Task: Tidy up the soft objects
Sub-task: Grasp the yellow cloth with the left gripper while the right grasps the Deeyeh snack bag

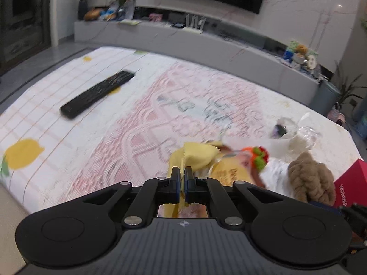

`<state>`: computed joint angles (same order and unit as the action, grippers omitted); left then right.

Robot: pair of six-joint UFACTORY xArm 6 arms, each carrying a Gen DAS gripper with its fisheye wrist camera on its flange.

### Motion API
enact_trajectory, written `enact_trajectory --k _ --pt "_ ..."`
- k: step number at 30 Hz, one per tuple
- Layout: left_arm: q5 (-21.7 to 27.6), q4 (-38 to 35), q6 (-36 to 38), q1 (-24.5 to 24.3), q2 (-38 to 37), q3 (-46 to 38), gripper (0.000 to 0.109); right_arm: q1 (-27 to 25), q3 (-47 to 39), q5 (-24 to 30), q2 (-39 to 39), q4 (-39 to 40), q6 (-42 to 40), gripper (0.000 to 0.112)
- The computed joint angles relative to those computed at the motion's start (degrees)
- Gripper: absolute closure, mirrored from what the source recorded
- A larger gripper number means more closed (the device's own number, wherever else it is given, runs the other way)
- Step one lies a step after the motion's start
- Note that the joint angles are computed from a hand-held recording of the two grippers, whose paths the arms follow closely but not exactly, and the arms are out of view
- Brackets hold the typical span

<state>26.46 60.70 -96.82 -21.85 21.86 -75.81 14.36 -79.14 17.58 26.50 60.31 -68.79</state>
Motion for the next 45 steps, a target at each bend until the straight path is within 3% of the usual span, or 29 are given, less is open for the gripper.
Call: enact_trajectory --k 5,8,18,27,29,33,41,45 --pt "3.43 4.17 -8.59 0.25 -2.05 2.24 0.105 2.15 -2.84 1.93 1.27 0.81 -0.27 0.046" --pt "3.56 4.12 -7.77 0.18 -1.8 2.1 0.105 3.91 -4.72 2.0 2.9 -0.05 1.02 0.037" --pt "3.0 2.44 -5.71 0.61 -0.87 1.86 0.105 7.78 -8.66 -3.16 8.66 -9.44 10.29 0.036" --pt "1.17 4.52 -7.12 1.02 -1.3 2.66 0.105 8.73 -7.02 -7.48 8.62 -12.27 10.12 0.057" --pt "0.95 5.41 -7.67 0.99 -1.45 2.76 0.105 8.77 -6.74 -7.33 8.17 -10.69 8.76 0.066" --pt "1.16 7.9 -9.65 0.72 -2.09 3.21 0.105 8.22 -6.44 -5.43 7.11 -9.55 8.66 0.073" --pt "1.73 14.37 -12.28 -0.76 -4.27 3.99 0.105 7.35 -2.51 -4.81 2.4 -5.06 6.58 0.075" --pt "2.32 13.94 -10.2 -2.22 -6.16 4.53 0.105 6.4 0.81 -4.83 -1.53 -1.06 3.71 0.075"
